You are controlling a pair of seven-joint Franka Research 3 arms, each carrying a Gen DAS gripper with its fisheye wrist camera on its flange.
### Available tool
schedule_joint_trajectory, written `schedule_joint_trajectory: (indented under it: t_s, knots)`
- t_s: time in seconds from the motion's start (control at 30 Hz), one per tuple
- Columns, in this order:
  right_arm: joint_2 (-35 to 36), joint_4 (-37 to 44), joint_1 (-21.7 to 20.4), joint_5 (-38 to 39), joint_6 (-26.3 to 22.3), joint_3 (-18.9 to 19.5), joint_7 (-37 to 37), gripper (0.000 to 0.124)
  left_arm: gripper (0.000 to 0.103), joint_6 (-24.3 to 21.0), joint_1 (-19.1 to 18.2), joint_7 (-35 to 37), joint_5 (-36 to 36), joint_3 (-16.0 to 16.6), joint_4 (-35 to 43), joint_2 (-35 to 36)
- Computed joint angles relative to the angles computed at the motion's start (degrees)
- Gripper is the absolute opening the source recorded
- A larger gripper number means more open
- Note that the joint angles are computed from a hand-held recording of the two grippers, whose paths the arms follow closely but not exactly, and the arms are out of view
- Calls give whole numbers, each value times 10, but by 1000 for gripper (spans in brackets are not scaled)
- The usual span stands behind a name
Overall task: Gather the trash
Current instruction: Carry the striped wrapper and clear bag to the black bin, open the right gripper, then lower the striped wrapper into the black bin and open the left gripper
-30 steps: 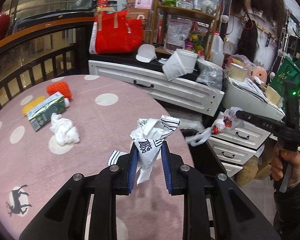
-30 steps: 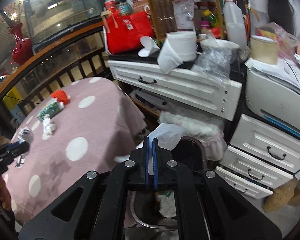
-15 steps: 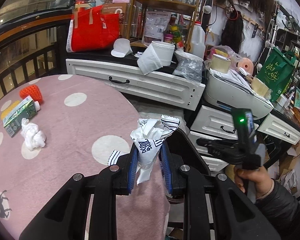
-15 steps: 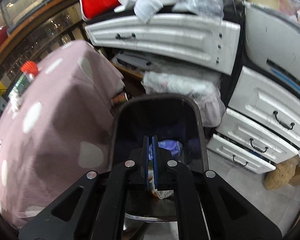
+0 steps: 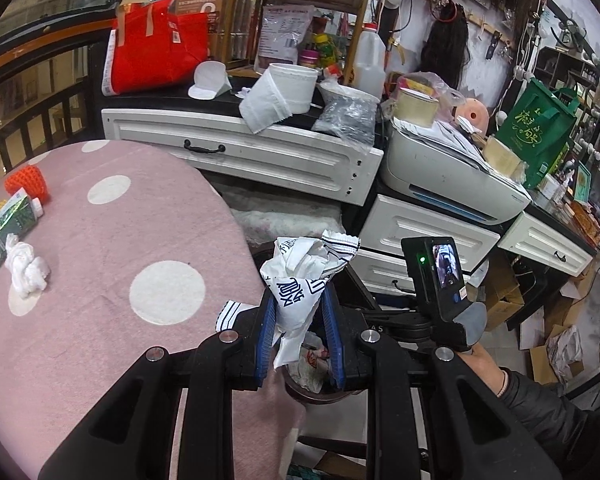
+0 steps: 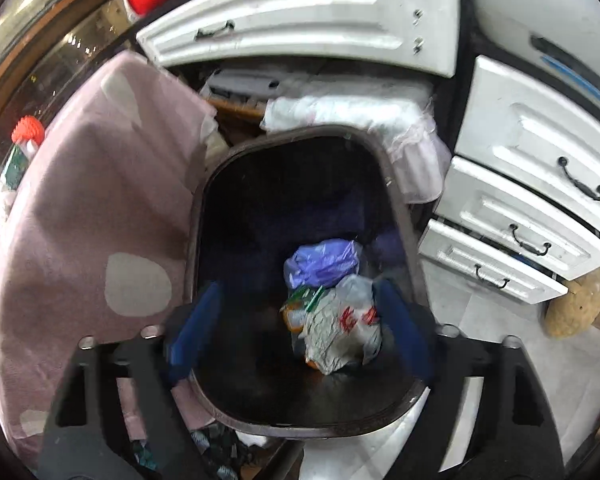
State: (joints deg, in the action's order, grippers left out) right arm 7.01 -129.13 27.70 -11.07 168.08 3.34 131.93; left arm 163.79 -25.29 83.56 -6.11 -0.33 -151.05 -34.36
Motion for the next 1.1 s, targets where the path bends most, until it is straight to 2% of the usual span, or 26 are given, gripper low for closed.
schedule_joint_trajectory:
  t_s: [0.2,0.4,0.63,0.77,1.1]
  knots:
    - [-28,-25,-13,12,13,1,7,82,23,-1,-31,18,-27,13,10,19]
    - [-73,-53,-39,-76,18,9,92,82,23,-1,-54,38,-56,15,20,38]
    - [-123,-75,-100,-170,8,51,171,83,23,-1,-80,68,-102,15,39,72]
    - [-150,-89,-132,-199,2,74,200,83,23,1,-73,80,-112,0,55,98]
    - [-193,-122,-190,-196,7,116,218,83,23,-19,-30,79,-102,-52,99,175]
